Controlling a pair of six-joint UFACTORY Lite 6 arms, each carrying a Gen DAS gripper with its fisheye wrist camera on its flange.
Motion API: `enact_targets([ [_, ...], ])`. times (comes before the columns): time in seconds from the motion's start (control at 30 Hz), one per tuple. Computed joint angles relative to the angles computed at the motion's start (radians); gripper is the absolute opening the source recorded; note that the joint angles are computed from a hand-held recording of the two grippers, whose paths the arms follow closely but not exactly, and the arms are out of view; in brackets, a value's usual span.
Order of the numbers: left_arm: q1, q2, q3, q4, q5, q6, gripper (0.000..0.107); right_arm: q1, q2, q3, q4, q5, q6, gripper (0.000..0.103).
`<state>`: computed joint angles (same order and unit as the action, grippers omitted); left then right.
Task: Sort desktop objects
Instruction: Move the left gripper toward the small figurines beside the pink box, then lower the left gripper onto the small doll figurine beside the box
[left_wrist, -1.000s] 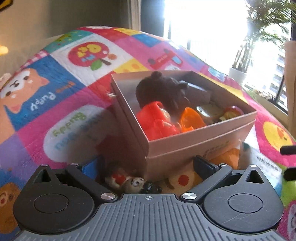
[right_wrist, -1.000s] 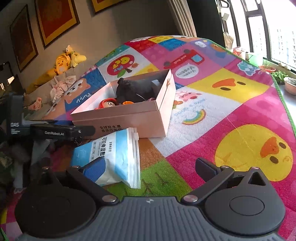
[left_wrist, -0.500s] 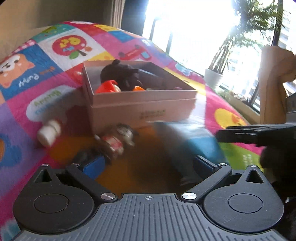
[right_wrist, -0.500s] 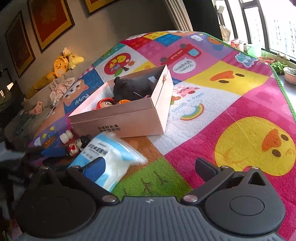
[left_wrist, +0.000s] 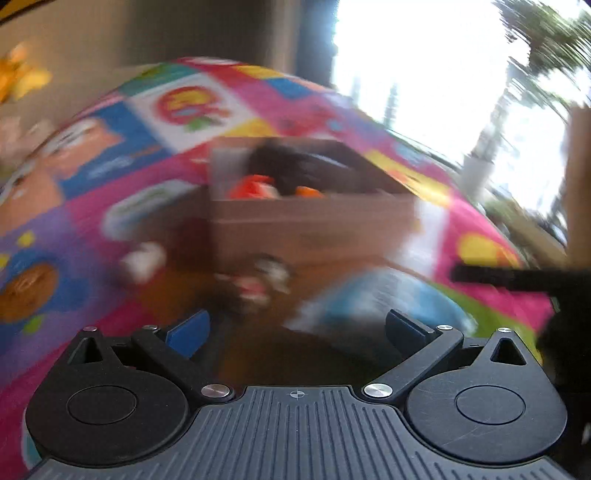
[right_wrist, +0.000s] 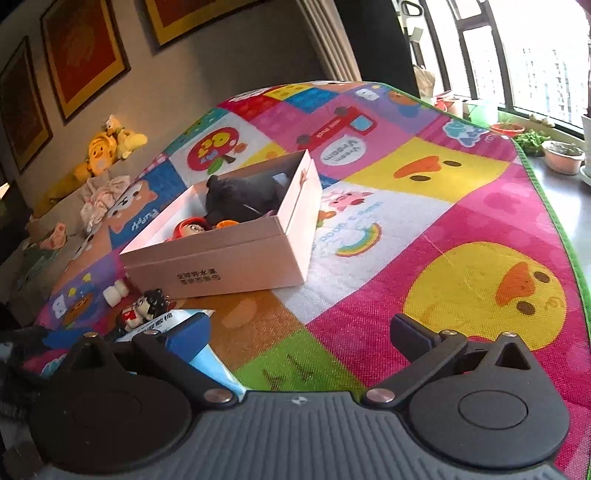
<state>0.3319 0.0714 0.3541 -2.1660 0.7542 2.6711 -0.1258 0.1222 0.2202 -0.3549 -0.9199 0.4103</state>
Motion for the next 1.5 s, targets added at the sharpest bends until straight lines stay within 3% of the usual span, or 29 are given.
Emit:
enact_targets([
  [0.13,-0.032,0.116,0.166,-0.02,-0.12,-0.233,0.103,-0.008,0.007,0.005,-0.008,-0.002,0.005,0.103],
  [0.27,-0.1,0.194,0.263,-0.029,-0.146,-0.298,0.103,-0.009,0.007,0.006,-0.011,0.0,0.008,0.103],
  [0.37,-0.185,0.223,0.283,-0.2,-0.184,-0.157,0.096,-0.01,0.005,0.005,-0.012,0.0,0.01,0.103],
  [0.43,-0.239,0.247,0.283,-0.381,-0.199,0.031,0.085,-0.009,0.005,0.005,-0.012,0.0,0.01,0.103],
  [0.5,-0.257,0.236,0.255,-0.477,-0.203,0.142,0.086,-0.008,0.005,0.004,-0.012,-0.001,0.01,0.103],
  [0.6,-0.184,0.187,0.182,-0.4,-0.162,0.136,0.094,-0.008,0.003,0.0,-0.01,-0.008,0.01,0.103],
  [0.8,-0.054,0.084,0.04,-0.518,-0.132,0.343,0.094,-0.003,0.001,-0.002,-0.007,-0.011,0.009,0.103],
  [0.97,0.025,0.048,0.035,-0.62,-0.123,0.396,0.096,0.005,-0.002,-0.001,0.007,-0.006,0.004,0.103],
  [1.07,0.076,0.001,0.052,-0.402,-0.168,0.176,0.096,0.011,-0.004,-0.003,0.016,-0.006,0.0,0.103],
  [1.23,0.072,0.022,0.108,0.084,-0.12,-0.3,0.094,0.012,-0.004,-0.003,0.015,-0.006,0.001,0.103],
  [1.3,-0.004,0.053,0.147,0.093,-0.146,-0.344,0.09,0.014,-0.003,-0.003,0.019,-0.009,-0.003,0.103],
  [1.5,-0.217,0.183,0.295,-0.164,-0.263,-0.248,0.088,0.012,-0.004,-0.008,0.018,-0.018,-0.008,0.103],
])
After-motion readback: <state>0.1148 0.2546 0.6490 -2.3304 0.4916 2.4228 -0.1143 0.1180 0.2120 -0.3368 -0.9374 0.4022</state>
